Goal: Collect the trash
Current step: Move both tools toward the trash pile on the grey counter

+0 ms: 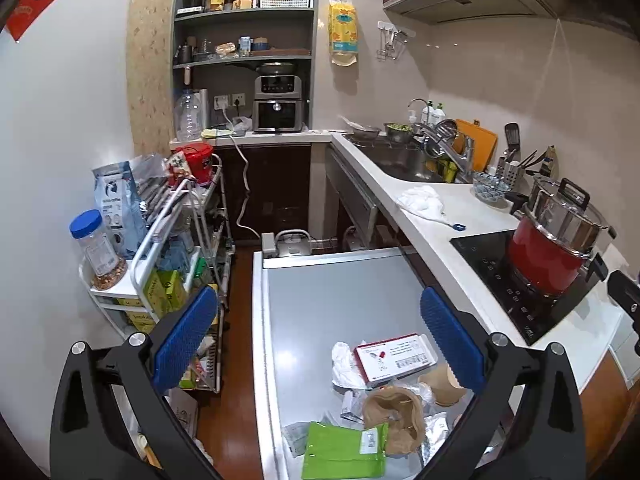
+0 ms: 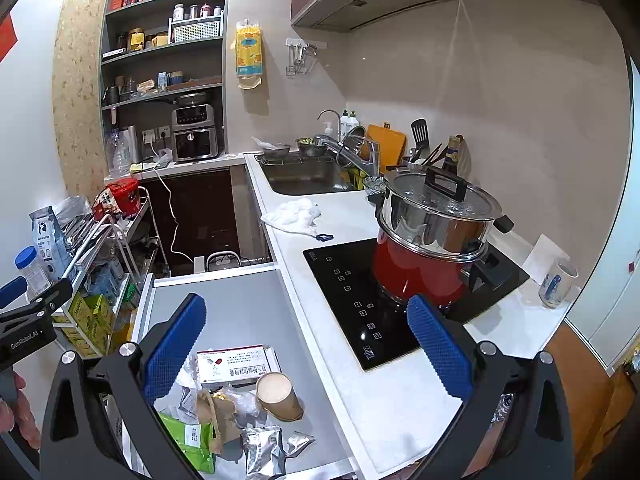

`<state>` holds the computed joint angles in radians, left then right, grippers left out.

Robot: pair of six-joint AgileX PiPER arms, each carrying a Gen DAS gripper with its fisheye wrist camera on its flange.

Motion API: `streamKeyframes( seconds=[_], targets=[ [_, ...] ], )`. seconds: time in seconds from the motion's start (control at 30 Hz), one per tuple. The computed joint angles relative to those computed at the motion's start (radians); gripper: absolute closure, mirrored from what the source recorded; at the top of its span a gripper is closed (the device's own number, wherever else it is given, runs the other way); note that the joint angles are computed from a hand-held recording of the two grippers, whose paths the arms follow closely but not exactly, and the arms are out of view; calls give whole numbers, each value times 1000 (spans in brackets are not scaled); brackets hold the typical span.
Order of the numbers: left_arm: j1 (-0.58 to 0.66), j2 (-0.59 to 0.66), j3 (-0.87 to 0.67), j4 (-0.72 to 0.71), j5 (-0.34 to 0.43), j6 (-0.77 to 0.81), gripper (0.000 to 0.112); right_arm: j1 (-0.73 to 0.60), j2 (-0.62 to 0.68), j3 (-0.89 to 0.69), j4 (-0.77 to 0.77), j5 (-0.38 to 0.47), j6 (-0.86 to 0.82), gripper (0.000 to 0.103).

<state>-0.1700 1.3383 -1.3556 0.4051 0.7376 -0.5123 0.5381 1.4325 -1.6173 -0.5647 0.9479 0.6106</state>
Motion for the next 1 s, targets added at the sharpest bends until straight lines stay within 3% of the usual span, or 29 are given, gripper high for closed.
streamKeyframes(
  seconds=[0.3, 0.7, 1.0],
  targets=[
    [-47, 0, -6, 115, 28, -78, 11, 5, -1, -2, -4, 5, 1, 4],
    [-49, 3, -18, 94, 45, -67, 11, 4, 2, -8, 15, 8, -9, 4],
    [-10, 3, 11, 19, 20, 25, 11, 26, 11, 15, 70, -12, -62, 4]
  ],
)
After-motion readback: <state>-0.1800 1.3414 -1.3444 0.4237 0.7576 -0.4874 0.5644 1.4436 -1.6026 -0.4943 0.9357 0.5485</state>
